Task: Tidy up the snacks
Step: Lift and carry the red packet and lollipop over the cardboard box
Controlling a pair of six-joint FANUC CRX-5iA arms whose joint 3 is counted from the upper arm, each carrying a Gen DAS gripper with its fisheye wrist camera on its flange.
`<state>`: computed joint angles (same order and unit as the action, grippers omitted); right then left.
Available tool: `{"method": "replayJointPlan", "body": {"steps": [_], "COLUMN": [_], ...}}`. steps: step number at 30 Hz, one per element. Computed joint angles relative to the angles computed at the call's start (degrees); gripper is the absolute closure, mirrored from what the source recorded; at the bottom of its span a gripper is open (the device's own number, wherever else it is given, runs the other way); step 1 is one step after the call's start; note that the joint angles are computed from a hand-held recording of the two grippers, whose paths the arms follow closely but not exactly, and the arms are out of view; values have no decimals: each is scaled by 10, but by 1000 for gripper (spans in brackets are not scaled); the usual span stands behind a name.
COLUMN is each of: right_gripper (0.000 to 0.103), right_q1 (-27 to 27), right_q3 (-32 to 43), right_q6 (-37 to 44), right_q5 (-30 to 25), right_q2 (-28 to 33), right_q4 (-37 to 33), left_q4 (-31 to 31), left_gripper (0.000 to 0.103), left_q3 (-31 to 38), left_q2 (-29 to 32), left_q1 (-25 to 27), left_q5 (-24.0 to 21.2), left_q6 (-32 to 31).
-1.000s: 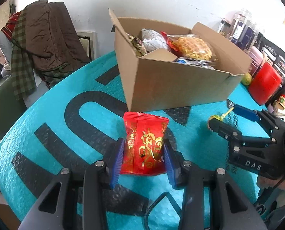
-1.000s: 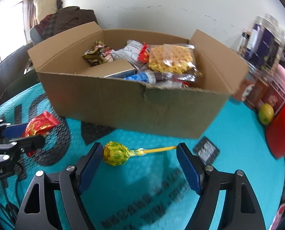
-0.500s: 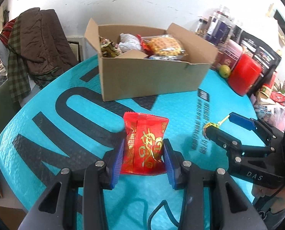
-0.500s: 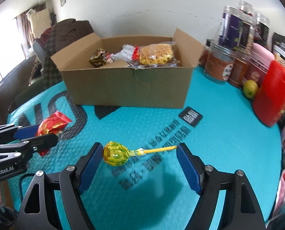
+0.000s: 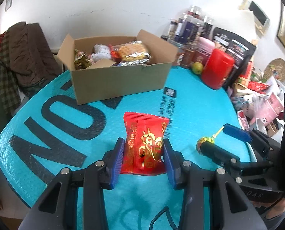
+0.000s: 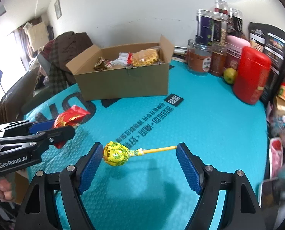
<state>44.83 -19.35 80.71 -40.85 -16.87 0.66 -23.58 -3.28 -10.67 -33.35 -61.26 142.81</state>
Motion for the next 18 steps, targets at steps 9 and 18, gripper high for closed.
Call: {"method": "replayJointPlan", "body": {"steps": [9, 18], "right_gripper": [24, 24], "right_q1": [-8, -18], "right_q3": [0, 46], "right_q6": [9, 43], "right_q5": [4, 24], "right_q2": [-39, -32], "right_q4": [-11, -23], "left_q4": [-34, -76], "left_gripper": [64, 64], "left_q3": [39, 80], "left_q2": [4, 4], "left_q1": [-28, -31], "left_q5": [2, 0], "left_q6": [5, -7]}}
